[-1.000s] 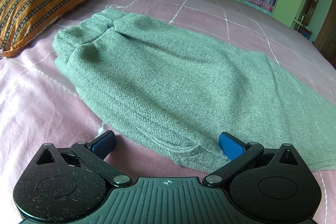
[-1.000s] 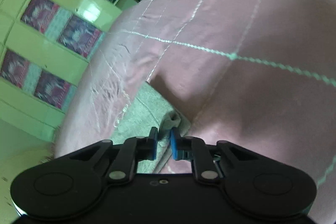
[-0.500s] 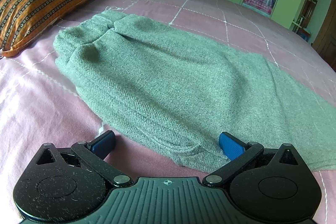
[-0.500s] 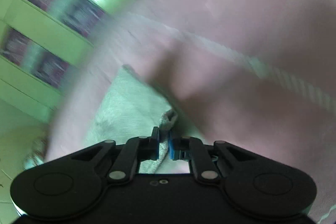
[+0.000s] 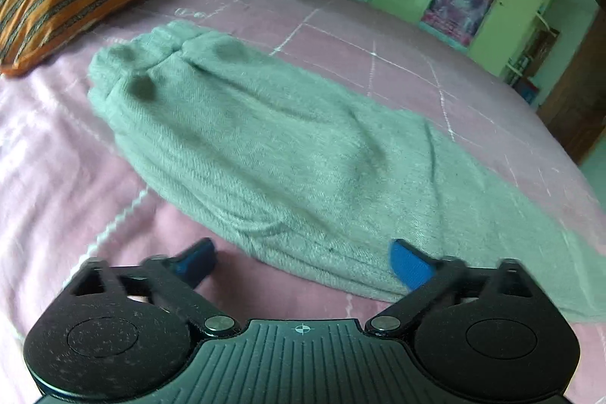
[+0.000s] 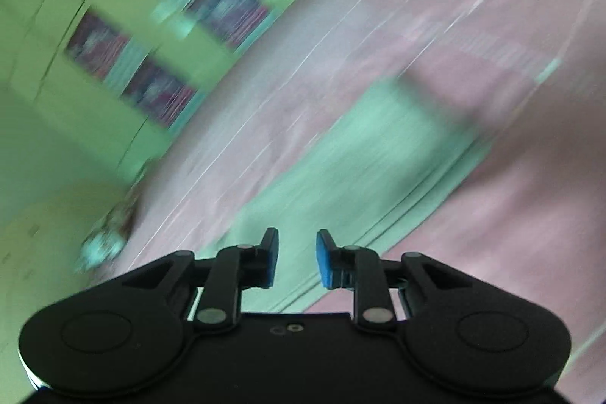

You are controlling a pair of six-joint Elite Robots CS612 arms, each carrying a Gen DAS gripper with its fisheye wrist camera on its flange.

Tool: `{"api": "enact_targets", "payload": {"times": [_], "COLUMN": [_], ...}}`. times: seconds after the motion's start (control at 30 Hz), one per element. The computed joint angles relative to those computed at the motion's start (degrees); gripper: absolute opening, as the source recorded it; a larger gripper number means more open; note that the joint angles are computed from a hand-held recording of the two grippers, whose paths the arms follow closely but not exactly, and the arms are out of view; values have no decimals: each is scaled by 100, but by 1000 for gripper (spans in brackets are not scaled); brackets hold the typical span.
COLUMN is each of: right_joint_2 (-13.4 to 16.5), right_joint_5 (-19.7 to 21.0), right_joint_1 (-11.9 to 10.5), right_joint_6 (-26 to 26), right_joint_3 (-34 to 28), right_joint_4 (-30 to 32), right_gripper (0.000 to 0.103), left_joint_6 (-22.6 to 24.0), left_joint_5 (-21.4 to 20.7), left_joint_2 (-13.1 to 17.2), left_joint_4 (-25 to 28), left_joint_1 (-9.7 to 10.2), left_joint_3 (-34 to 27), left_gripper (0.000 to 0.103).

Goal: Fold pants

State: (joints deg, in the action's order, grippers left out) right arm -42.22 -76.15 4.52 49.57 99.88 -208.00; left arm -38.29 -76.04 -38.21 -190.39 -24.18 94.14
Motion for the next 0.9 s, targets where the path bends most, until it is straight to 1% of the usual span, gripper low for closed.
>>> {"api": "enact_targets", "payload": {"times": [0.03, 0.07, 0.1, 0.13, 0.2, 0.27, 0.37, 0.4, 0.47, 0.5, 0.53, 0.57, 0.63, 0.67, 0.7, 0.73, 0.77, 0.8, 0.83, 0.87, 0.9], "right_joint_2": [79, 155, 229, 285, 422, 524, 603, 608, 601, 573, 545, 528, 485, 486, 464, 446, 476, 485, 452, 401, 357], "right_joint_5": [196, 346, 496, 624, 880, 1083, 1112, 1077, 971, 870, 800, 761, 776, 787, 734, 596, 621, 806, 936, 1017, 1130], "right_joint_1": [62, 140, 201, 243, 294, 314, 342, 346, 370, 388, 414, 441, 432, 425, 429, 454, 445, 406, 377, 367, 366], "right_joint_6": [26, 29, 49, 120, 564, 867, 1008, 1022, 981, 825, 641, 512, 421, 416, 263, 89, 155, 345, 390, 282, 36], "right_joint_3": [-142, -303, -445, -546, -719, -834, -947, -962, -955, -965, -966, -966, -854, -823, -792, -807, -828, -840, -802, -751, -719], "right_joint_4": [104, 292, 432, 526, 528, 546, 601, 634, 698, 766, 814, 722, 267, 200, 372, 785, 1069, 1113, 1056, 912, 737], "right_gripper": [15, 15, 15, 15, 15, 15, 15, 12, 8, 0, 0, 0, 0, 0, 0, 0, 0, 0, 1, 9, 12], "left_joint_6": [-195, -342, -481, -548, -440, -403, -481, -487, -471, -455, -433, -393, -355, -358, -352, -357, -358, -349, -268, -180, -69], "left_joint_5": [61, -19, -138, -224, -298, -425, -550, -575, -573, -572, -564, -568, -607, -626, -631, -638, -588, -415, -172, 14, 209], "left_joint_2": [4, 23, 34, 26, 1, 1, 40, 60, 79, 81, 80, 82, 99, 101, 108, 110, 86, 48, 10, -21, -48], "left_joint_4": [86, 19, -26, -27, 14, 47, 37, 62, 108, 108, 72, 50, -14, -56, -66, -83, -104, -150, -270, -358, -376], "left_joint_1": [13, 52, 91, 122, 146, 184, 234, 244, 242, 247, 245, 247, 259, 266, 272, 279, 276, 257, 245, 248, 256], "left_joint_3": [-10, -12, -17, -18, -13, -20, -61, -95, -140, -152, -144, -141, -133, -110, -110, -111, -82, -35, 22, 67, 83], "left_gripper": [70, 61, 59, 58, 57, 57, 57, 57, 57, 57, 57, 57, 57, 57, 57, 57, 57, 57, 57, 57, 57]}}
